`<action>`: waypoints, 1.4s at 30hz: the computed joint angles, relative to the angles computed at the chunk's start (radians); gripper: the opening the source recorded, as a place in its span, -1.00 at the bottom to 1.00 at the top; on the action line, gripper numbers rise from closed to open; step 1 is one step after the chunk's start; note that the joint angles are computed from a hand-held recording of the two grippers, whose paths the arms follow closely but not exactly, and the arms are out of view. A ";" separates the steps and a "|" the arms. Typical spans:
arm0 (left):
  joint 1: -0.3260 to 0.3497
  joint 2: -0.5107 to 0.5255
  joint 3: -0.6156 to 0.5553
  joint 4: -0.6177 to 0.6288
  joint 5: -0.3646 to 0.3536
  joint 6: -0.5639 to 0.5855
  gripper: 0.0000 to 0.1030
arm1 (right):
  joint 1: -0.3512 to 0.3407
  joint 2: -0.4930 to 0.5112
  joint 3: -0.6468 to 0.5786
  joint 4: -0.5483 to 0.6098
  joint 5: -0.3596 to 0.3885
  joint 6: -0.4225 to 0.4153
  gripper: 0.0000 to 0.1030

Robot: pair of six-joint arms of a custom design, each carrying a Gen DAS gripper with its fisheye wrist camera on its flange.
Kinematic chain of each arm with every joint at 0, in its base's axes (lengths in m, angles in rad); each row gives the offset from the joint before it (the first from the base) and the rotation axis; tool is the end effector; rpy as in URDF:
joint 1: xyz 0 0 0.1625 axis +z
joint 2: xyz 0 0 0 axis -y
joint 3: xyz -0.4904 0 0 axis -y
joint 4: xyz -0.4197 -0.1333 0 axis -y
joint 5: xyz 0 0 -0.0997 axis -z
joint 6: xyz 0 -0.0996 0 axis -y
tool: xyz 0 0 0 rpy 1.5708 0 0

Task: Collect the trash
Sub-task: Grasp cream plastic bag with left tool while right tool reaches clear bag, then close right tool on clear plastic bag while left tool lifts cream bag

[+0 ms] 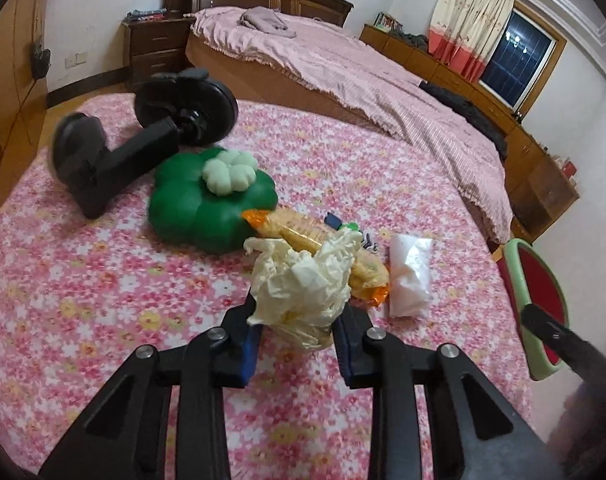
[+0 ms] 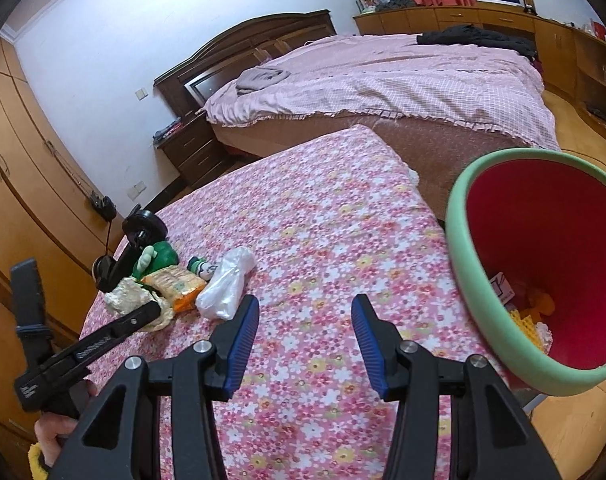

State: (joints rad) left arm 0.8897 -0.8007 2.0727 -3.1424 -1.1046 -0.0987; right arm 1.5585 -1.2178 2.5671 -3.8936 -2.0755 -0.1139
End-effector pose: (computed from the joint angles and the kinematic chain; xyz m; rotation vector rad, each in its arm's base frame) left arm -0.2309 -0.5677 0.0578 0.6963 2.6670 -0.6331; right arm 0.0803 -0.3909 0.2466 -0.1994 -2.3448 1.1936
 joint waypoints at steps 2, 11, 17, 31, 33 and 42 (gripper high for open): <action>-0.004 -0.019 0.018 -0.023 0.001 0.004 -0.39 | 0.007 0.008 -0.007 0.008 0.001 -0.001 0.00; 0.006 -0.069 0.058 -0.102 0.082 0.011 -0.39 | 0.032 0.057 -0.050 0.047 0.004 -0.009 0.00; 0.044 -0.077 0.057 -0.102 0.090 -0.014 -0.39 | 0.047 0.100 -0.097 0.097 0.001 -0.014 0.00; 0.076 -0.061 0.042 -0.107 0.087 -0.001 -0.39 | 0.032 0.183 -0.192 0.187 0.009 -0.006 0.00; 0.081 -0.057 0.037 -0.103 0.085 -0.001 -0.39 | 0.024 0.186 -0.194 0.195 0.015 0.000 -0.06; 0.084 -0.052 0.031 -0.095 0.075 0.003 -0.39 | 0.009 0.182 -0.179 0.172 0.039 0.006 -0.32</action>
State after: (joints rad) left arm 0.9734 -0.8527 2.1032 -3.2374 -1.0298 -0.0960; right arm 1.5675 -1.0360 2.3882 -3.7218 -2.0365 -0.1079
